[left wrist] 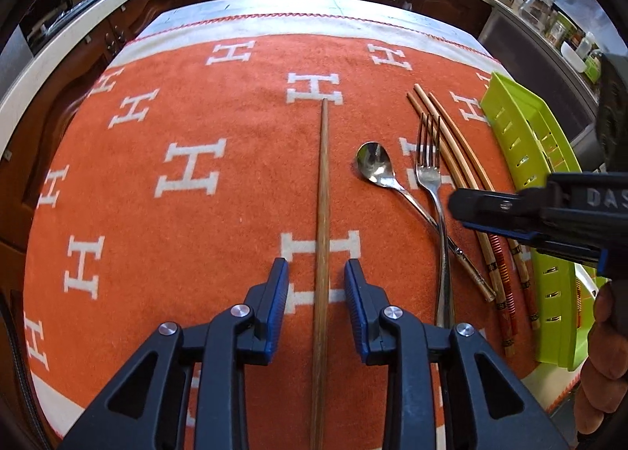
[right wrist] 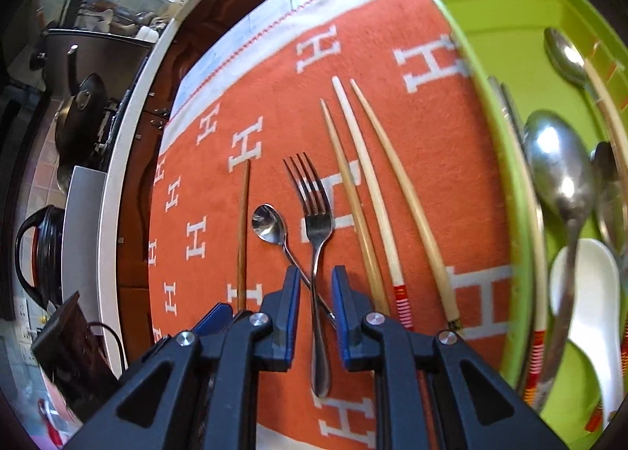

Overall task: Organize utensils
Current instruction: 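Grasp a wooden chopstick with the left tool while the right tool grasps a metal fork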

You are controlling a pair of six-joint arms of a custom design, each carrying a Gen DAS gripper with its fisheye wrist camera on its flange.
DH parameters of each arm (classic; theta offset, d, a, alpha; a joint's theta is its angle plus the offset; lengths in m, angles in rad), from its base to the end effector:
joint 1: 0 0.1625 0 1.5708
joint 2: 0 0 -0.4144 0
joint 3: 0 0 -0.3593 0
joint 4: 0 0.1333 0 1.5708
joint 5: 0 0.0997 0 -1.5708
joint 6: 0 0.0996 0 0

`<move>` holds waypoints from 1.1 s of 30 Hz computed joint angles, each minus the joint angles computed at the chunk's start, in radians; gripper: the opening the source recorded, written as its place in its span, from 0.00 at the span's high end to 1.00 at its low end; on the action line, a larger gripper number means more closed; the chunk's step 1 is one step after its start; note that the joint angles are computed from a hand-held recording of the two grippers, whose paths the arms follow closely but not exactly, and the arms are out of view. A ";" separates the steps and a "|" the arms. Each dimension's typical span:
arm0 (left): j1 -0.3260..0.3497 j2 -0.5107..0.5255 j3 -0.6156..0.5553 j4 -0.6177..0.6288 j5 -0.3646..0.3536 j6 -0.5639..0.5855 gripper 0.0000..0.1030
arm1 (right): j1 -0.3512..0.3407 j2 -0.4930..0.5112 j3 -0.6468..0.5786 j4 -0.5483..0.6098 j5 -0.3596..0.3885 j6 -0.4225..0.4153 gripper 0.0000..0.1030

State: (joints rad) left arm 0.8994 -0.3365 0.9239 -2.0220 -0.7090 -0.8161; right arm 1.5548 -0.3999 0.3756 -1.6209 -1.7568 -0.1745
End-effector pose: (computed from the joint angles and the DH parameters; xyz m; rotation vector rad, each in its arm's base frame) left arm -0.3218 -0.7408 0.0224 -0.0964 2.3489 -0.6134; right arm 0.1013 -0.8493 0.2424 0.2232 -2.9399 0.0831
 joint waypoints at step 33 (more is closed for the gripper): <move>0.005 -0.086 0.179 -0.310 -0.060 -0.010 0.96 | -0.011 -0.150 0.258 -0.226 0.090 -0.053 0.98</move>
